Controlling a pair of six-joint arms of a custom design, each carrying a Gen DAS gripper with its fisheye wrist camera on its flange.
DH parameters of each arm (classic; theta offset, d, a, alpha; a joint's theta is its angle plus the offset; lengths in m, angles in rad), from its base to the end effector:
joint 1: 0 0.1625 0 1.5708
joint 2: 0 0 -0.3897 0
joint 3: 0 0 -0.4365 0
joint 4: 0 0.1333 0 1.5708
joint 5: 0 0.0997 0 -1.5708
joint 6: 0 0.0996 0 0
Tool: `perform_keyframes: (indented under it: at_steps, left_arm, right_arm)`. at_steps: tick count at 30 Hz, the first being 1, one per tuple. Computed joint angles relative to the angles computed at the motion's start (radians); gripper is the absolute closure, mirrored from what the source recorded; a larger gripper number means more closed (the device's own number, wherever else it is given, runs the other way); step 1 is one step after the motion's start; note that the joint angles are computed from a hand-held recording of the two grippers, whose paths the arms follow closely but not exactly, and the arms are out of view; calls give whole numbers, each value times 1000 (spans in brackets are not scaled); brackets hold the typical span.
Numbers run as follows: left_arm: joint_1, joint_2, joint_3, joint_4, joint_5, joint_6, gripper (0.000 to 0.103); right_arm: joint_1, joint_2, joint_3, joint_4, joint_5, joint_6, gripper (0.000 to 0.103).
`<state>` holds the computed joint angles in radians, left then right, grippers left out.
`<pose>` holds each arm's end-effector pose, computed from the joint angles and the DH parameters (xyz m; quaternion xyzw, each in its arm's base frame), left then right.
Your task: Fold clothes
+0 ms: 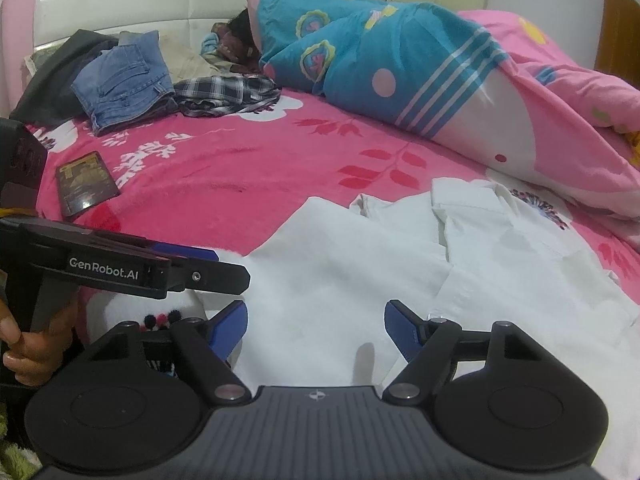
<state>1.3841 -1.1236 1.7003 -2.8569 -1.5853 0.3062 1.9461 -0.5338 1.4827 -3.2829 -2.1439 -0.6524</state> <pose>0.0043 -0.6877 0.2653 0.2312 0.9088 -0.3471 0.0140 0.3376 -0.6405 0.0144 0.3459 -0.8270 0.3176 0.3091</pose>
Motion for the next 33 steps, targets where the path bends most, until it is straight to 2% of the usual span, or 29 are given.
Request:
perform_keyframes:
  at_steps: [19, 26, 29, 33]
  left_arm:
    - [5, 4, 1, -20, -14, -8, 52]
    - [8, 7, 1, -41, -4, -28, 68]
    - [12, 13, -7, -44, -3, -58, 76]
    - [23, 16, -20, -33, -21, -115, 82]
  right_arm:
    - [3, 19, -19, 0, -22, 25, 27]
    - [-4, 16, -9, -23, -10, 32, 27]
    - [-6, 12, 5, -59, -5, 15, 27]
    - [-7, 1, 29, -133, 5, -28, 27]
